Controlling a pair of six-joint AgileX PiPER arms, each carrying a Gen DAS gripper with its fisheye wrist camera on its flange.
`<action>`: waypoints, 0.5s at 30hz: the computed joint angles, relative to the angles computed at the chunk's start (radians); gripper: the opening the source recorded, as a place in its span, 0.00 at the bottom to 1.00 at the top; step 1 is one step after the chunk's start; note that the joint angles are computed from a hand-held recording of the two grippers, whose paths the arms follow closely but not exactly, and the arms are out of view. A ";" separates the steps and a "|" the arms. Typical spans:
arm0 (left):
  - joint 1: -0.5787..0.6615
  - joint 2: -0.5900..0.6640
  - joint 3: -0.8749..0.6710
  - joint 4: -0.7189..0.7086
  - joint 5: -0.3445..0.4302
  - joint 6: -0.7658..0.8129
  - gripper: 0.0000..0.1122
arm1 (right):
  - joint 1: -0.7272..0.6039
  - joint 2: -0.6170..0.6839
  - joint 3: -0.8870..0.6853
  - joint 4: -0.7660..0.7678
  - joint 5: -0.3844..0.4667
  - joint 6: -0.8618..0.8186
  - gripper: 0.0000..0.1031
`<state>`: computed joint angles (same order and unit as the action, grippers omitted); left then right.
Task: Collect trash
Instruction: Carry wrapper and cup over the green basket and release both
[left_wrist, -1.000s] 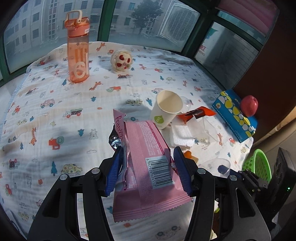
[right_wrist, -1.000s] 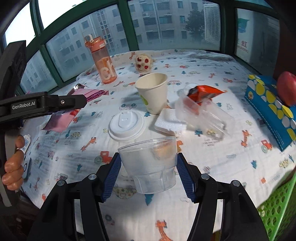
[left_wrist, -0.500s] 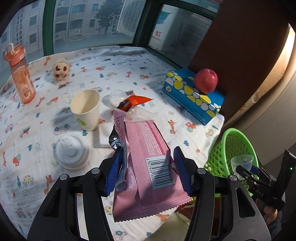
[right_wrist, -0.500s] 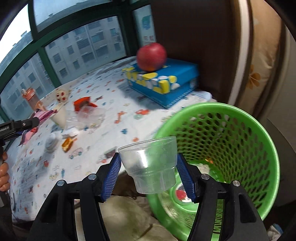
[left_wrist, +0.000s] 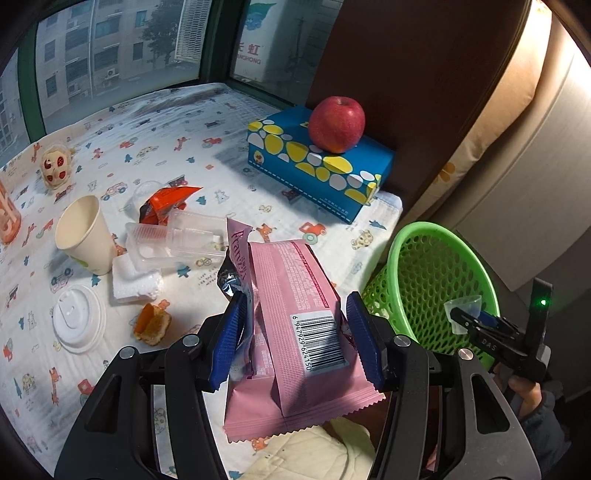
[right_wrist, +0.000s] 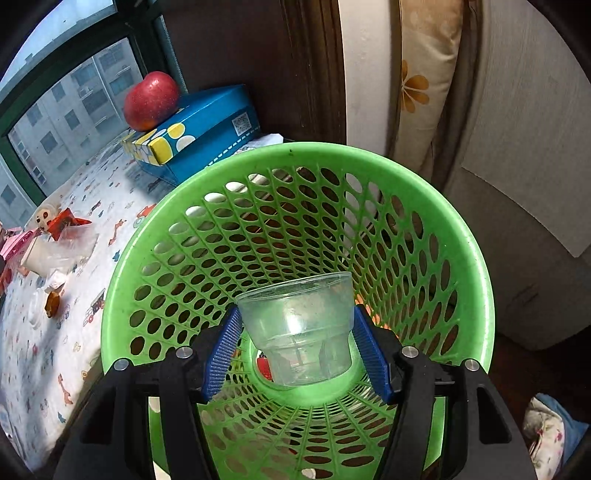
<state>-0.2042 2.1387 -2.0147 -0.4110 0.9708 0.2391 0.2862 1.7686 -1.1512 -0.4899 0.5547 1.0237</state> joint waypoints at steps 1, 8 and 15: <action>-0.005 0.000 0.000 0.001 0.000 -0.001 0.49 | -0.007 0.006 -0.008 0.007 -0.002 -0.015 0.58; -0.028 0.013 -0.022 0.026 0.015 -0.024 0.49 | -0.041 0.096 -0.152 0.012 0.034 -0.105 0.58; -0.070 0.046 -0.077 0.037 0.044 -0.028 0.49 | -0.056 0.118 -0.216 -0.023 0.033 -0.108 0.70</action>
<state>-0.2739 2.1850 -2.0916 -0.3739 1.0148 0.2110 0.2298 1.8863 -1.3672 -0.5133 0.5875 0.9156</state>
